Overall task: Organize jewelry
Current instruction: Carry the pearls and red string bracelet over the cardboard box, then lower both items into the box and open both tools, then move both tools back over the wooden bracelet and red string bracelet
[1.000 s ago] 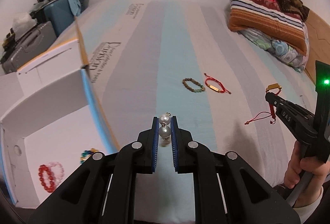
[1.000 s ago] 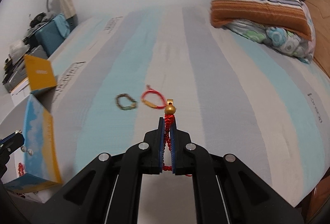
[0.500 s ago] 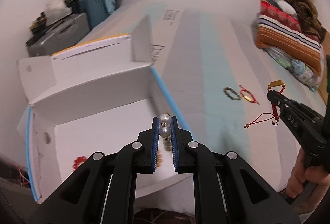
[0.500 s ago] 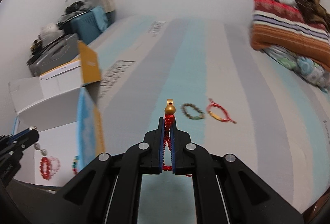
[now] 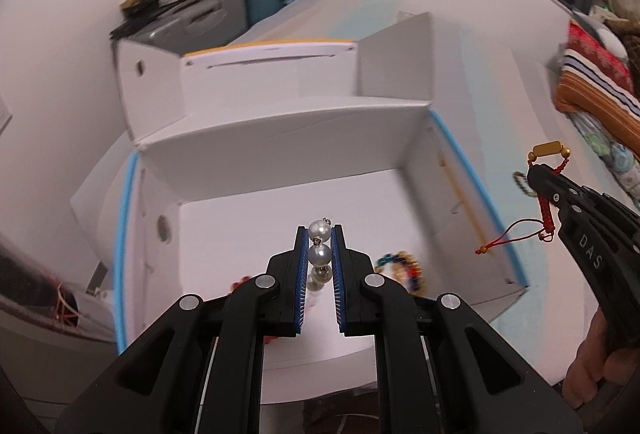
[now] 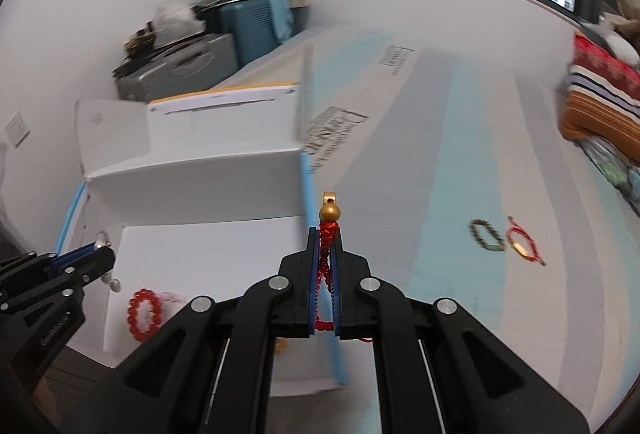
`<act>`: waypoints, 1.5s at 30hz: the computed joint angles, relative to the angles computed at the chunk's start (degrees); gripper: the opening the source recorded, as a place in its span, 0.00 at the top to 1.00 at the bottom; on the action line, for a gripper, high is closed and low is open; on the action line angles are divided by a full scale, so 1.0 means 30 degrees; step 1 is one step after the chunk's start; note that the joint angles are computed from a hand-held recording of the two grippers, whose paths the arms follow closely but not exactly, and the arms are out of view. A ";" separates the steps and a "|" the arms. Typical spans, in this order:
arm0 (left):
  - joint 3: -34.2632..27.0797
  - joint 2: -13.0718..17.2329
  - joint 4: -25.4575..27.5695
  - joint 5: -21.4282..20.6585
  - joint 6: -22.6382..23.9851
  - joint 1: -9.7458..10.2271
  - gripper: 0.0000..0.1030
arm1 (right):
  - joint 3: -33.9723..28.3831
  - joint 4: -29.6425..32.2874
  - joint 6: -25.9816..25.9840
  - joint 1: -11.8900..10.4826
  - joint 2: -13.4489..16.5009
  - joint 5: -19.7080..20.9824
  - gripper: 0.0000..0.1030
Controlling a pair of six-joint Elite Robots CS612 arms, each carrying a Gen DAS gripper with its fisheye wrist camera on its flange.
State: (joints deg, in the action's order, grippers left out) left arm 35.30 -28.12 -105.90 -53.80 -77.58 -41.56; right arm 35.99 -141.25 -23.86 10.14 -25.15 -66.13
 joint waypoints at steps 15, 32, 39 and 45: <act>0.2427 -0.0546 -0.0934 -0.3355 -0.1484 0.0779 0.89 | -0.0519 0.3375 -0.2086 0.1272 0.0645 -0.1520 0.96; 0.2672 -0.0365 -0.1019 -0.5155 -0.1743 0.1288 0.84 | -0.2249 0.5630 -0.2277 0.1526 0.1649 -0.2351 0.62; 0.3289 -0.0983 -0.0737 -0.3686 -0.2409 0.0953 0.45 | -0.0960 0.4091 -0.1899 0.1282 0.0853 -0.1330 0.37; 0.2777 -0.1074 0.0374 -0.1946 -0.3055 0.0550 0.22 | 0.0571 0.0931 -0.1261 0.0880 0.0050 -0.1092 0.15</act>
